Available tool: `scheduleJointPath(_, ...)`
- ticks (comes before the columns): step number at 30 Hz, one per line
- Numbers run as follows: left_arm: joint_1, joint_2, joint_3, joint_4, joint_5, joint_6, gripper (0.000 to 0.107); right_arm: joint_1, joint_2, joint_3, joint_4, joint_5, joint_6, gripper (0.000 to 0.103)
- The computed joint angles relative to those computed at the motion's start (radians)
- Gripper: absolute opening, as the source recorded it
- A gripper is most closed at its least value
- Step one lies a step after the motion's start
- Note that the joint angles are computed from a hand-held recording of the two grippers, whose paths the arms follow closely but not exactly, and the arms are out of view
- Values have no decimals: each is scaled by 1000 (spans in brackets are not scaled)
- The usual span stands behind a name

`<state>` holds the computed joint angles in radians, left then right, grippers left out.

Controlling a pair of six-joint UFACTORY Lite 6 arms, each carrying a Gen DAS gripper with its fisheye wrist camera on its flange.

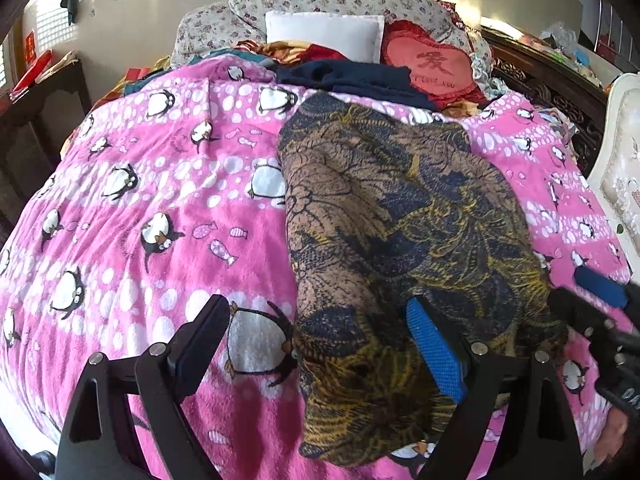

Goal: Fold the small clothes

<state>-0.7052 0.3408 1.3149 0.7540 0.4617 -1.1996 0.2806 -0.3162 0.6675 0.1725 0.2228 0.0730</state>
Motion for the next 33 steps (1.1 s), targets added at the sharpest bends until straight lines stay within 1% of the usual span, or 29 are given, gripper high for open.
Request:
scheduleJointPath(1, -8, -10, -1, 12, 13, -16, 90, 7, -10, 12, -56, 6, 67, 72)
scheduleJointPath(2, -12, -18, -2, 14, 18, -18, 90, 11, -16, 24, -72, 12, 101, 75)
scheduleJointPath(4, -20, -42, -9, 28, 30, -30, 90, 15, 0, 51, -45, 23, 107, 78)
scheduleJointPath(6, -28, -60, -12, 45, 44, -51, 90, 21, 23, 68, -63, 31, 145, 78)
scheduleJointPath(8, -38, -77, -8, 35, 59, -45, 90, 41, 47, 87, -167, 42, 266, 79)
scheduleJointPath(9, -43, -86, -6, 32, 63, -43, 90, 44, 49, 89, -187, 46, 290, 79)
scheduleJointPath(13, -80, -118, 18, 64, 108, -68, 90, 42, 52, 106, -197, 51, 308, 84)
scheduleJointPath(15, -99, -120, 34, 94, 135, -95, 90, 33, 45, 117, -212, 61, 328, 88)
scheduleJointPath(18, -111, -119, 52, 103, 142, -104, 90, 9, 38, 134, -161, 74, 287, 89)
scheduleJointPath(21, -112, -111, 64, 98, 143, -102, 90, -3, 33, 148, -225, 92, 355, 90)
scheduleJointPath(24, -114, -102, 72, 105, 158, -119, 90, -13, 25, 144, -207, 91, 340, 92)
scheduleJointPath(26, -108, -92, 81, 84, 157, -108, 90, -6, 34, 145, -259, 98, 396, 92)
scheduleJointPath(29, -107, -74, 90, 85, 172, -111, 90, -8, 40, 141, -239, 99, 380, 92)
scheduleJointPath(33, -99, -64, 83, 88, 173, -119, 90, 8, 42, 131, -300, 96, 450, 92)
